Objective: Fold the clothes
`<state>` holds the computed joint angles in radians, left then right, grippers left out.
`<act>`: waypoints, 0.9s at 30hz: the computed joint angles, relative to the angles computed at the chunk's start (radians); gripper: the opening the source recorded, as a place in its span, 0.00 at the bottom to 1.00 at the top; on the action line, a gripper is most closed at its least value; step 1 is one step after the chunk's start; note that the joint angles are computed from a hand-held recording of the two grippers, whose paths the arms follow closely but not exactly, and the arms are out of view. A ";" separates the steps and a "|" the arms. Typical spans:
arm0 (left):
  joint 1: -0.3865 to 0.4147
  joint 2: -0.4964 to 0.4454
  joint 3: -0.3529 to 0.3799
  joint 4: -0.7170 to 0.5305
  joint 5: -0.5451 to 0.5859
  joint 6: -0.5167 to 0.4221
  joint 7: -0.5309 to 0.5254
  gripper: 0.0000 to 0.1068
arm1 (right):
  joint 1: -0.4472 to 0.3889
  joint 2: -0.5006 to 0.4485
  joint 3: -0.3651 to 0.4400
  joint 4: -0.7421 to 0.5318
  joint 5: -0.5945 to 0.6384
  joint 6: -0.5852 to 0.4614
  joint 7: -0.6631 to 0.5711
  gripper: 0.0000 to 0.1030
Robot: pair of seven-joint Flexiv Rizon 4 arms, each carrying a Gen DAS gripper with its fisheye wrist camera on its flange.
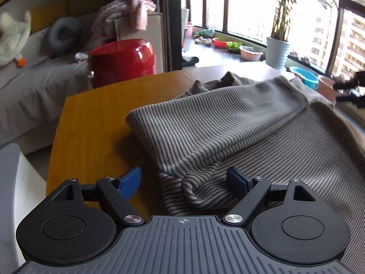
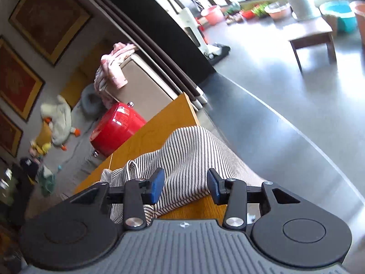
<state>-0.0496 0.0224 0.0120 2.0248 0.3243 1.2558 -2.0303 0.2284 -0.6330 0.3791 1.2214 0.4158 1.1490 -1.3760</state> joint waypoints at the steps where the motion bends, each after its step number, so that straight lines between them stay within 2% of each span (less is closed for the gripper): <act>1: -0.001 0.002 0.001 0.008 -0.011 0.036 -0.027 0.81 | -0.017 -0.002 0.020 0.003 0.026 -0.015 0.000 0.39; 4: -0.003 -0.008 -0.009 -0.001 0.038 0.148 -0.148 0.85 | -0.014 -0.008 0.037 0.010 0.056 0.000 -0.026 0.38; 6: -0.008 -0.036 -0.015 -0.026 0.085 0.210 -0.223 0.89 | 0.021 -0.012 0.016 0.013 0.024 0.022 -0.041 0.38; 8: -0.033 -0.090 -0.012 -0.069 0.117 0.256 -0.276 0.89 | 0.050 -0.013 -0.001 0.016 -0.015 0.029 -0.040 0.38; 10: -0.064 -0.140 0.002 -0.101 0.119 0.253 -0.284 0.90 | 0.078 -0.001 -0.024 0.031 -0.061 0.045 -0.035 0.38; 13: -0.134 -0.171 0.058 -0.148 0.179 0.177 -0.313 0.90 | 0.059 0.020 -0.021 0.057 -0.073 0.108 -0.037 0.38; 16: -0.157 -0.172 0.076 -0.152 0.182 0.145 -0.306 0.93 | -0.023 0.021 0.014 0.056 -0.003 0.100 0.010 0.39; 19: -0.173 -0.175 0.090 -0.164 0.204 0.129 -0.325 0.93 | -0.108 0.002 0.058 0.054 0.100 0.039 0.057 0.40; 24: -0.181 -0.178 0.089 -0.182 0.229 0.093 -0.330 0.94 | -0.264 -0.110 0.184 -0.011 0.386 -0.102 -0.001 0.53; 27: -0.181 -0.178 0.086 -0.188 0.230 0.075 -0.333 0.95 | -0.309 -0.196 0.224 -0.048 0.550 -0.132 -0.033 0.53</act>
<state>-0.2310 -0.1556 0.0984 1.8370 0.5545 1.3303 -2.3629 -0.0807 -0.8294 0.6032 1.1733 0.9660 1.0169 -1.4095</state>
